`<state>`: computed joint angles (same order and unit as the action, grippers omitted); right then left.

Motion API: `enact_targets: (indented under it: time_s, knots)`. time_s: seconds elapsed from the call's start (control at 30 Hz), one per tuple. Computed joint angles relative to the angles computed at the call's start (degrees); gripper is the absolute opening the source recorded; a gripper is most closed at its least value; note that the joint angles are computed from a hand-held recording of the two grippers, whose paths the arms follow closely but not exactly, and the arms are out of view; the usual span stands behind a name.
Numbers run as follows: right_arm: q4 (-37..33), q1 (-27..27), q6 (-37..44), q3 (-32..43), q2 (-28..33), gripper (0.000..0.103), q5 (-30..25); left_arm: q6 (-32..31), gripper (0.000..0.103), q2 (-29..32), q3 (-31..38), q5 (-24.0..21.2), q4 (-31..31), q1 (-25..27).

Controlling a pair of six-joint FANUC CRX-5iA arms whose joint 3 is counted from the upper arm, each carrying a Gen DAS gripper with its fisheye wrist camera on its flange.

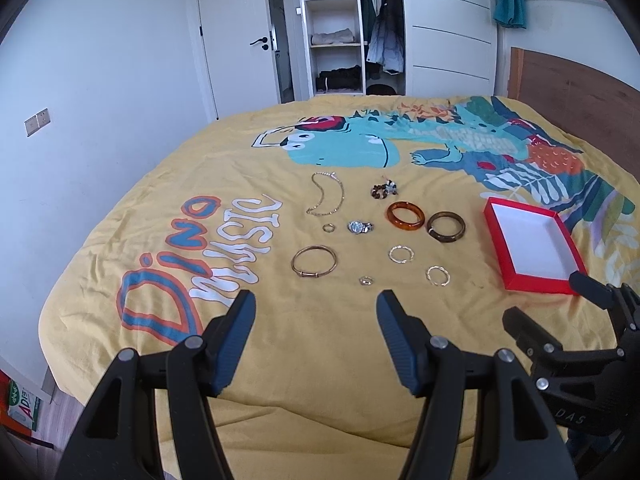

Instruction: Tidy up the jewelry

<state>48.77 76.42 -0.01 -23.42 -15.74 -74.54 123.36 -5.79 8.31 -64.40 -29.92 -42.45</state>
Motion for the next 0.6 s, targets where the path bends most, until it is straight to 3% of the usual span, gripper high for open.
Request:
enact_targets:
  time_s: [0.6]
  knots:
    - [-4.8, -6.5, 5.6, -1.1, 0.9, 0.089, 10.5, -4.8, 0.061, 5.8, 1.5, 0.2, 6.0, 4.4]
